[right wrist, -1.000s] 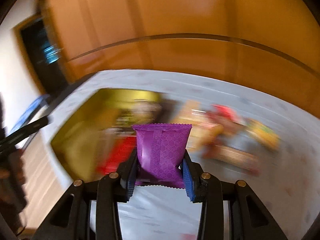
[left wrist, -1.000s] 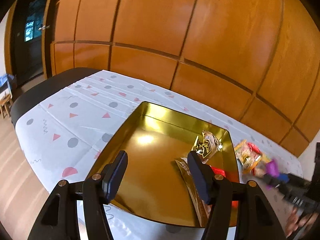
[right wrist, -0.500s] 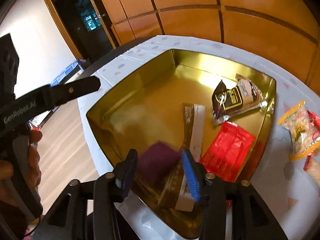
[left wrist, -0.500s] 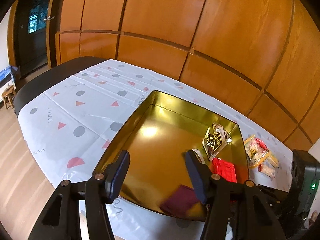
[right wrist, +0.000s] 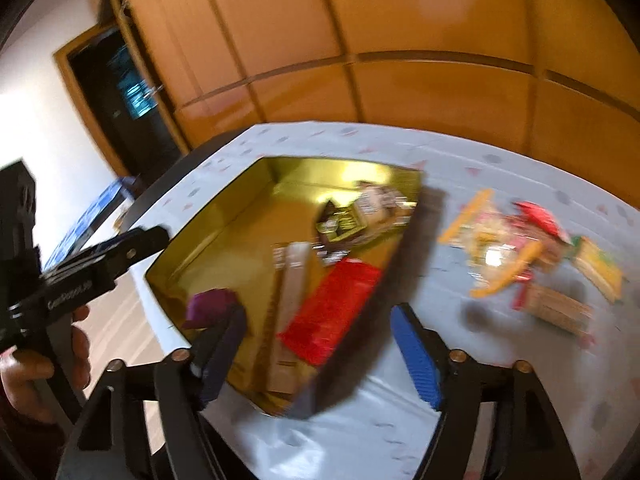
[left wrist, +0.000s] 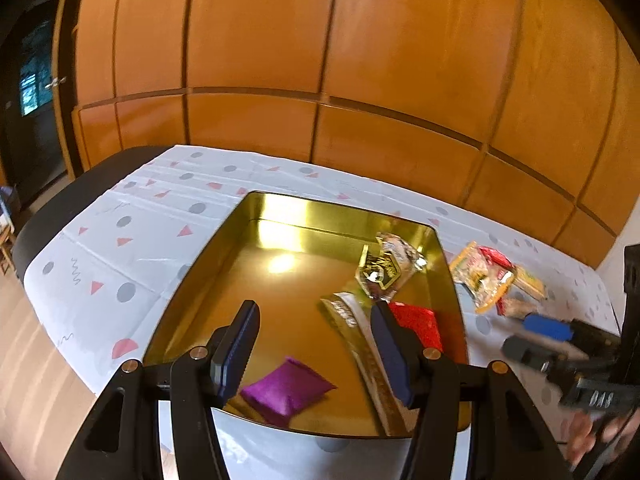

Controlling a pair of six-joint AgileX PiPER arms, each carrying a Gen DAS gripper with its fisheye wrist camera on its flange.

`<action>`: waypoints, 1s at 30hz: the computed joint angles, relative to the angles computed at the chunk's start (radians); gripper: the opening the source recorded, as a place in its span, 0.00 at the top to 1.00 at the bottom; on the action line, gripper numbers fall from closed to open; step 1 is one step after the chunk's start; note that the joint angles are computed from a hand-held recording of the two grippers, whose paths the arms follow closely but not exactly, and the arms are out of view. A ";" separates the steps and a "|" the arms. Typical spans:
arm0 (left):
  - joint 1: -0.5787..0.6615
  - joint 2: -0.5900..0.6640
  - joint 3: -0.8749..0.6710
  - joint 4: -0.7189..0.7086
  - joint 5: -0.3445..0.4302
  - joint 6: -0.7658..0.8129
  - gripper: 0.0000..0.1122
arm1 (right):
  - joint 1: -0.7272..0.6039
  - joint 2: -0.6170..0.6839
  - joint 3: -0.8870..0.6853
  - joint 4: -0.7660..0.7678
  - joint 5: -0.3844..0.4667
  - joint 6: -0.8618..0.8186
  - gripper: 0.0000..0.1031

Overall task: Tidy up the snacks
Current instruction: 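Move the left gripper over the yellow-edged nut bag on the table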

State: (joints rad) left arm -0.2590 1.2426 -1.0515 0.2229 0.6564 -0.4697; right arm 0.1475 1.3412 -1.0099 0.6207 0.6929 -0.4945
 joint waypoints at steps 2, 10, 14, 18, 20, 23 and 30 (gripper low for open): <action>-0.029 0.008 -0.009 0.024 0.012 -0.017 0.48 | -0.060 -0.017 0.011 0.010 0.015 -0.017 0.23; -0.151 0.035 -0.034 0.116 0.036 -0.076 0.48 | -0.351 -0.033 0.005 0.026 0.078 -0.099 0.21; -0.194 0.062 -0.057 0.132 0.050 -0.081 0.45 | -0.469 -0.025 -0.015 0.032 0.088 -0.124 0.21; -0.228 0.083 -0.073 0.135 0.055 -0.073 0.44 | -0.577 -0.003 -0.066 0.032 0.097 -0.146 0.13; -0.242 0.095 -0.082 0.130 0.055 -0.068 0.44 | -0.622 0.016 -0.101 0.026 0.100 -0.161 0.12; -0.268 0.106 -0.085 0.141 0.045 -0.068 0.44 | -0.675 0.056 -0.157 0.005 0.090 -0.173 0.09; -0.308 0.158 -0.127 0.081 0.037 0.003 0.33 | -0.774 0.192 -0.231 -0.069 -0.039 -0.158 0.08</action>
